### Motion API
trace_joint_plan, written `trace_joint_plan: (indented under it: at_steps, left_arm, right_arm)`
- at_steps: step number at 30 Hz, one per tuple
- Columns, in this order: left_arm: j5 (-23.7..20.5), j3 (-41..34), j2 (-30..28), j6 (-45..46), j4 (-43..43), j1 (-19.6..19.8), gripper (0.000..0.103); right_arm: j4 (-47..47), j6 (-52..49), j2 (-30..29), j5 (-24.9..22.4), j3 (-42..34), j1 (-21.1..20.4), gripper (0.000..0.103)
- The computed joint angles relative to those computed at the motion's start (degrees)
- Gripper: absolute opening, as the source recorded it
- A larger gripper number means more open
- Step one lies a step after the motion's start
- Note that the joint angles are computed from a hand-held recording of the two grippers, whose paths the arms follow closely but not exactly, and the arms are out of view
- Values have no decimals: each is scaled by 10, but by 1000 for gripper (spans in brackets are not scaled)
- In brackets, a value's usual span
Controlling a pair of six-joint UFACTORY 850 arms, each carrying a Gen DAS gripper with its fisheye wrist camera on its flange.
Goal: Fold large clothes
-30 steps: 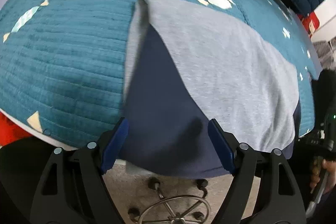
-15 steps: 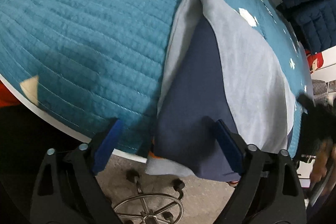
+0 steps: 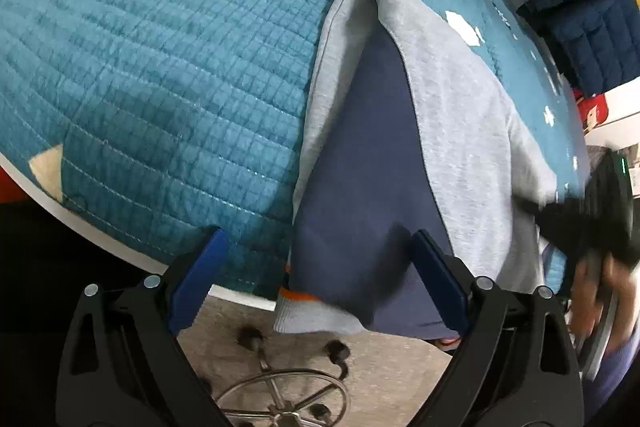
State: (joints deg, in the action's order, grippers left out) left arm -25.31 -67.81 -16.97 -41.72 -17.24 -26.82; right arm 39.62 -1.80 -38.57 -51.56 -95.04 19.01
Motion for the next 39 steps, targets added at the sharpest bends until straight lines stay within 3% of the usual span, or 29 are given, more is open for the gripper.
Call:
trace_joint_plan:
  at_steps: [3,6,9,13,15,18,20,23,26,31,36,38,39]
  left_arm:
    - [6,11,8,12,-13,0,91]
    - [-1,3,2,-19,21,-7,92]
    - [5,1,-1,-31,23,-9,92]
    - [-2,-3,-4,-60,59,-14,91]
    - [-18,-13,-8,-91,95,-21,82]
    - [-19,-13,-3,-96,98,-24,60]
    - [-1,-5,4,-46,51,-21,38]
    - [-13,-14,0,-49,65,-23,28]
    - [10,1,14,-17,11,-15,17]
    - [42,2,48,53,-52,-13,13]
    - [49,-17,56,108,-95,-15,13]
    - [44,-30,50,117,-103,-16,13]
    - [44,-41,44,114,-104,-20,13]
  right_arm:
    - [14,-16,38,38,72,4,0]
    - [43,-51,39,70,92,4,0]
    - [24,-68,42,80,89,14,0]
    - [102,-101,59,81,118,3,1]
    - [109,-110,71,84,130,4,4]
    - [88,-120,89,102,138,17,9]
    - [90,-145,106,118,155,23,12]
    - [64,-155,128,150,174,41,18]
    - [43,-180,143,175,188,63,23]
    - [75,-284,175,233,228,103,42]
    - [168,-419,185,236,239,128,48]
    - [160,-426,186,251,237,139,58]
    - [155,-425,182,254,233,141,58]
